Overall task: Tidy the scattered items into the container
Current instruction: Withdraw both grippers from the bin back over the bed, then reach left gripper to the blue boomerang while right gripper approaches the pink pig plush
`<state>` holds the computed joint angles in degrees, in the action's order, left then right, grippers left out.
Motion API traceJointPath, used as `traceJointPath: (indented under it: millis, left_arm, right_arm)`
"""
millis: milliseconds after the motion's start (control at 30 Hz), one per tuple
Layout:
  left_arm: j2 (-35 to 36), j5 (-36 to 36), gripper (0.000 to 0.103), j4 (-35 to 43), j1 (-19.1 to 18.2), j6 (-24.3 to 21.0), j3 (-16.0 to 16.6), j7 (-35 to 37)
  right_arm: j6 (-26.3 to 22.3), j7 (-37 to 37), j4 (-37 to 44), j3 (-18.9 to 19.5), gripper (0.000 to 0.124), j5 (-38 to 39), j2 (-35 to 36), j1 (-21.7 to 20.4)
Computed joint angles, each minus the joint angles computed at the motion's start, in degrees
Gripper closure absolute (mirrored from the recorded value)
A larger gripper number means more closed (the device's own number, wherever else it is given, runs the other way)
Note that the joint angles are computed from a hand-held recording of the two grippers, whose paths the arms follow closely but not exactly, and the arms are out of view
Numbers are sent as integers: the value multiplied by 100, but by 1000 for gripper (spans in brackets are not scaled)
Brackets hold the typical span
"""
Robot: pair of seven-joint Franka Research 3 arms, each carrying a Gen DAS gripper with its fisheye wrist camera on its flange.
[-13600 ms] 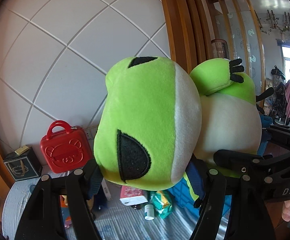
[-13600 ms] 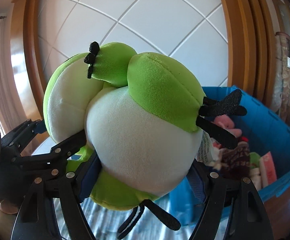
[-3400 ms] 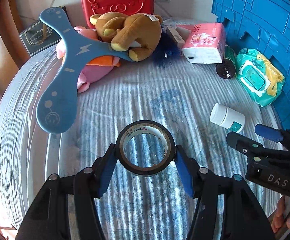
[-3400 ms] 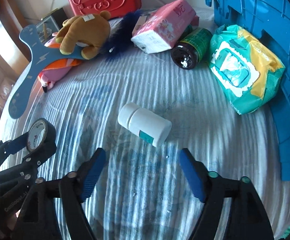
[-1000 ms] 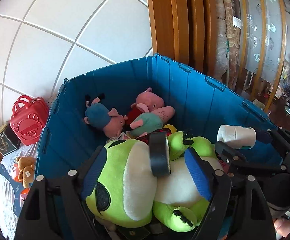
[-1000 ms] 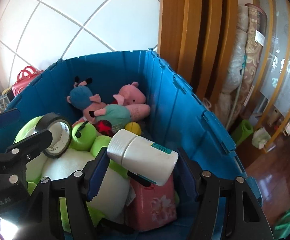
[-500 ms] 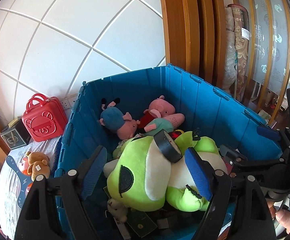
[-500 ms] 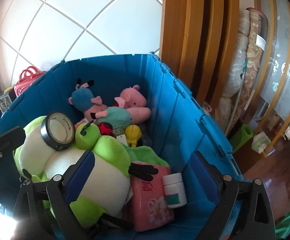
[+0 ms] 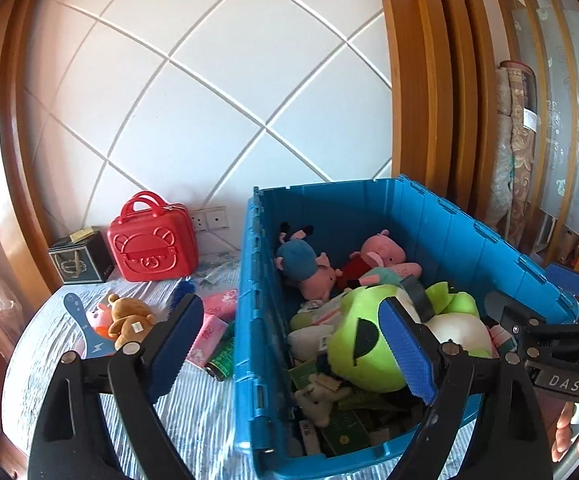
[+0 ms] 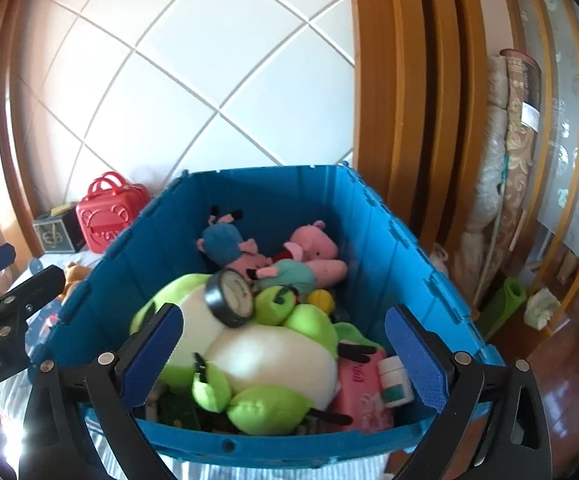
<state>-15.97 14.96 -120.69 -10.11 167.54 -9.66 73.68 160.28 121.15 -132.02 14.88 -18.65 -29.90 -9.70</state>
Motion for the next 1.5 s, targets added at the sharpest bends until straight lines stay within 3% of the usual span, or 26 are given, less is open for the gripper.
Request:
traceJointPath:
  millis: [167, 367, 500, 600, 733, 833, 1033, 1333, 1500]
  left_arm:
    - [-360, -205, 13, -421, 172, 257, 420, 160]
    - [-661, -1357, 13, -811, -620, 449, 1889, 1839]
    - [-751, -2183, 13, -804, -1265, 264, 3049, 3210]
    - [-588, -2658, 13, -599, -1448, -7, 3690, 3977]
    - [-97, -3402, 13, -90, -1499, -689, 4325, 4778]
    - [387, -3839, 13, 215, -1348, -861, 4538, 5116]
    - [1282, -4887, 13, 763, -988, -1283, 4725, 5889]
    - [2395, -5151, 13, 1548, -263, -1500, 4217, 5611]
    - [2999, -4742, 13, 2014, -42, -1486, 3908, 5073]
  right_arm:
    - [106, 330, 361, 517, 21, -248, 211, 40]
    - [-46, 1540, 1094, 1532, 21, -1179, 688, -193]
    - [-589, 2684, 1936, 2488, 21, -2189, 1344, -445]
    - [-1156, 3501, 2647, 3163, 21, -3059, 2090, -457]
    - [-2165, 4142, 3514, 3618, 21, -4053, 3188, 30]
    - [-2860, 4251, 4067, 3570, 21, -4443, 3855, 602]
    - [-3505, 4140, 4772, 3142, 21, -4528, 4718, 1422]
    - [-3668, 3344, 5761, 2443, 21, -3832, 5892, 1962]
    - [-3598, 2700, 6428, 2119, 21, -3343, 6539, 2132]
